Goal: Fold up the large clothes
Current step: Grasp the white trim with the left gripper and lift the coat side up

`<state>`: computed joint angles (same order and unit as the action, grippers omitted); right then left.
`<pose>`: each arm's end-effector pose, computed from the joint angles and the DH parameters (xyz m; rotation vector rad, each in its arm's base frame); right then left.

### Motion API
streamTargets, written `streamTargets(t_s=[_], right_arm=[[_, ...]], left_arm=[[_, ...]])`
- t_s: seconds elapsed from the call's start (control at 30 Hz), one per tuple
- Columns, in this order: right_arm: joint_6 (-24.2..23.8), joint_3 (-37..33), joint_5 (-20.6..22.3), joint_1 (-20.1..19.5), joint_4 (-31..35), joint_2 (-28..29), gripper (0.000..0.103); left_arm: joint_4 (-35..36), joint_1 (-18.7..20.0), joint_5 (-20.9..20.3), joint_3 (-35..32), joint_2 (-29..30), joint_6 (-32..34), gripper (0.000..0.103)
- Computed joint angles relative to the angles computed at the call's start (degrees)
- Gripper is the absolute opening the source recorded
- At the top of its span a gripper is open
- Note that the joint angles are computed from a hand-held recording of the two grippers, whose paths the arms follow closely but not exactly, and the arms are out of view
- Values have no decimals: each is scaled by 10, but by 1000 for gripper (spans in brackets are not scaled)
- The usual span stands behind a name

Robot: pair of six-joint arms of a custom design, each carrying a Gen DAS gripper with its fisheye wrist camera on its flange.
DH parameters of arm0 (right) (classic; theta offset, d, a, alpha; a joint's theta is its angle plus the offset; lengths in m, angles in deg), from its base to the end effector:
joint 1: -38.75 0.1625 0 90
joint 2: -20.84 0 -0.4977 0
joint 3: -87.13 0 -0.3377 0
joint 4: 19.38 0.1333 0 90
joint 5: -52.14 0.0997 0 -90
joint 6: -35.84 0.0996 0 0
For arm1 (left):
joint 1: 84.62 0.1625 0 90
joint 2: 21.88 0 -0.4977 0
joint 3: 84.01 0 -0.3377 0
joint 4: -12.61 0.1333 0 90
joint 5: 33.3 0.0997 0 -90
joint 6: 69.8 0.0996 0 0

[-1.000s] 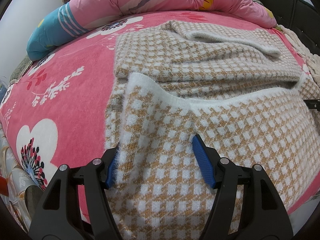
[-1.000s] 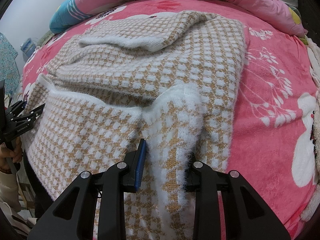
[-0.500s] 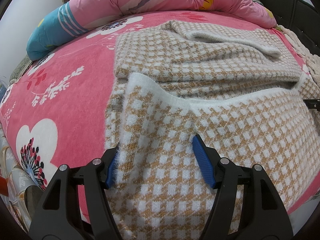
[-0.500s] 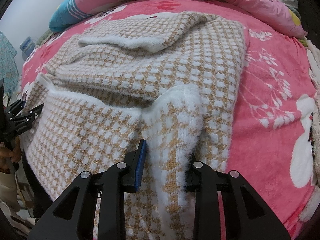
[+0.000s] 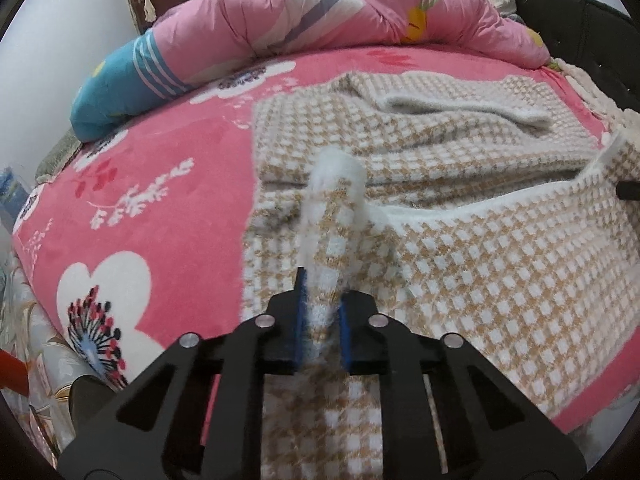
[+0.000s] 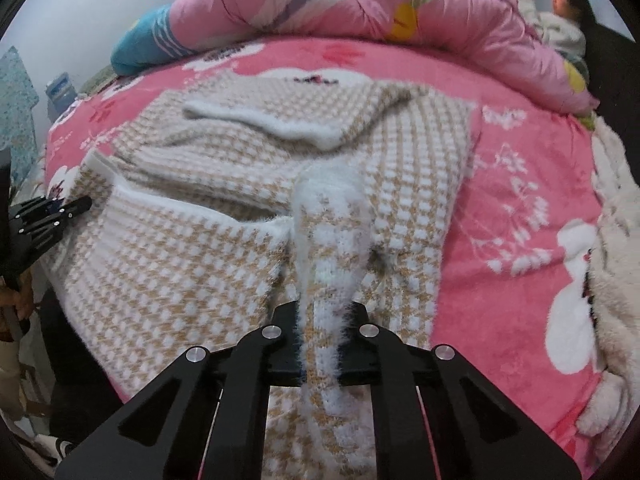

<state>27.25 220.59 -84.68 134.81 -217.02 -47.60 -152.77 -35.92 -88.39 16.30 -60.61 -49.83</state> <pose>0.1073 -0.4361 0.3366 -0.0875 -2.2150 0.8315 -0.2961 -0.6254 0.1213 1.2161 2.2438 -0.4517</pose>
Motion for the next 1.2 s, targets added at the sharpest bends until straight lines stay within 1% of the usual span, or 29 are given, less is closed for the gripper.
streamTargets(t_s=[0.13, 0.23, 0.3, 0.37, 0.47, 0.57, 0.63, 0.7, 0.73, 0.8, 0.83, 0.97, 1.0, 1.07, 1.1, 1.13, 1.17, 1.2], right_arm=[[-5, 19, -9, 23, -43, -1, 8], [-12, 35, -20, 43, -78, -3, 7], [-19, 44, -33, 60, -111, 2, 7], [-29, 57, -53, 85, -158, 8, 7], [-43, 63, -72, 118, -205, 10, 7], [-83, 51, -83, 142, -242, 9, 7], [-126, 31, -88, 152, -261, 7, 7], [-160, 8, -86, 154, -268, 5, 7], [-180, -7, -78, 149, -269, 2, 7], [-199, -34, -58, 133, -254, -6, 7], [-207, -56, -41, 119, -236, -13, 7], [-195, -133, 18, 66, -152, -28, 7], [-192, -161, 34, 49, -128, -27, 7], [-188, -199, 49, 25, -99, -17, 7], [-183, -219, 59, 11, -81, -12, 7], [-176, -244, 68, -7, -57, -3, 7], [-169, -260, 75, -22, -39, 5, 7], [-149, -282, 88, -45, -4, 13, 7]], left_arm=[[-32, -12, -2, 32, -24, 5, 9], [-70, -20, -14, 61, -43, 10, 8], [-111, -22, -31, 89, -64, 23, 8], [-150, -29, -46, 115, -82, 33, 7], [-198, -43, -49, 142, -103, 54, 7], [-232, -57, -52, 142, -113, 78, 7], [-236, -59, -61, 126, -114, 85, 7], [-227, -57, -69, 94, -106, 89, 7], [-221, -56, -71, 76, -97, 90, 7], [-199, -48, -79, 25, -75, 95, 7], [-185, -46, -81, 1, -64, 95, 7], [-112, -30, -89, -124, -3, 99, 7], [-83, -24, -90, -171, 20, 100, 7], [-38, -18, -89, -236, 58, 103, 7], [-3, -12, -85, -283, 84, 102, 7], [23, -8, -85, -314, 103, 98, 7], [67, -1, -81, -362, 129, 91, 7], [91, 3, -79, -387, 144, 85, 7]])
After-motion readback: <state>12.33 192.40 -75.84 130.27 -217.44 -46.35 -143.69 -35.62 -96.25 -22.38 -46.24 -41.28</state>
